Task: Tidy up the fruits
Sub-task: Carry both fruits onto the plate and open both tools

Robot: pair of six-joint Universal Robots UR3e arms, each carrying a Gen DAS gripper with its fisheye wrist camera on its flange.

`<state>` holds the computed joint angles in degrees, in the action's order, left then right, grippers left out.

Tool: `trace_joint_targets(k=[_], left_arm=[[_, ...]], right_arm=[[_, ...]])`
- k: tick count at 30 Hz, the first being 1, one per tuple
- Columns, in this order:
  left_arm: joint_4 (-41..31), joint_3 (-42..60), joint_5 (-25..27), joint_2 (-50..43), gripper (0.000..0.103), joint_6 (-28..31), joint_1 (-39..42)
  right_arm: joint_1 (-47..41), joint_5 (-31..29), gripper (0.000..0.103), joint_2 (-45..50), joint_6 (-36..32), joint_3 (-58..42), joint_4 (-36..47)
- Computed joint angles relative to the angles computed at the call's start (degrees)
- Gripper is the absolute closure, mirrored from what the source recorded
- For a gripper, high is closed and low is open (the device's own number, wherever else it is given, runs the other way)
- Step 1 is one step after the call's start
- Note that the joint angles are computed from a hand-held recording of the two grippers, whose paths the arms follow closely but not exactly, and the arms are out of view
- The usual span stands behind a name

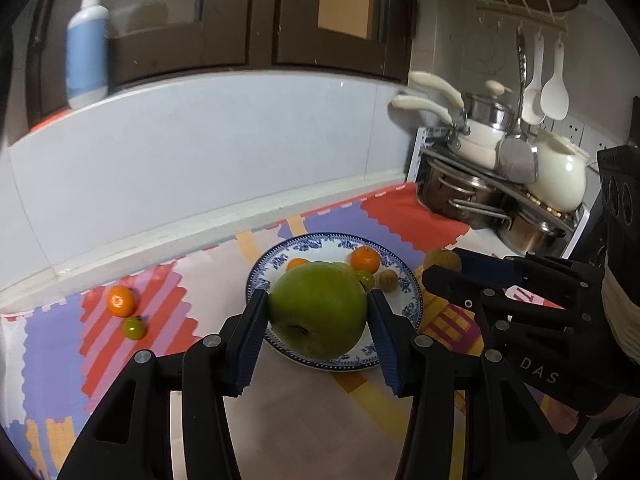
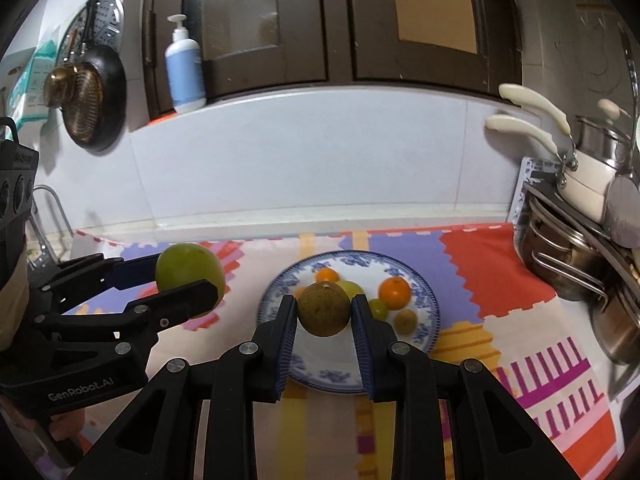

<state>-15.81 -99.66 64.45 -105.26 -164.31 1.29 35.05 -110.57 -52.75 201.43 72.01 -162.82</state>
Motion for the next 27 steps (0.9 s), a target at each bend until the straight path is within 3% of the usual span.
trace_joint_targets(k=[16,27], left_arm=[[-7.8,17.6,5.2,-18.0,0.054,0.0,-5.6],[-12.8,26.3,7.1,-25.1,0.053,0.5,-7.4]], right_arm=[[-8.7,10.7,0.074,5.6,-1.2,1.6,-0.9],[-10.8,13.2,0.074,9.9,-1.4,-2.3,2.1]])
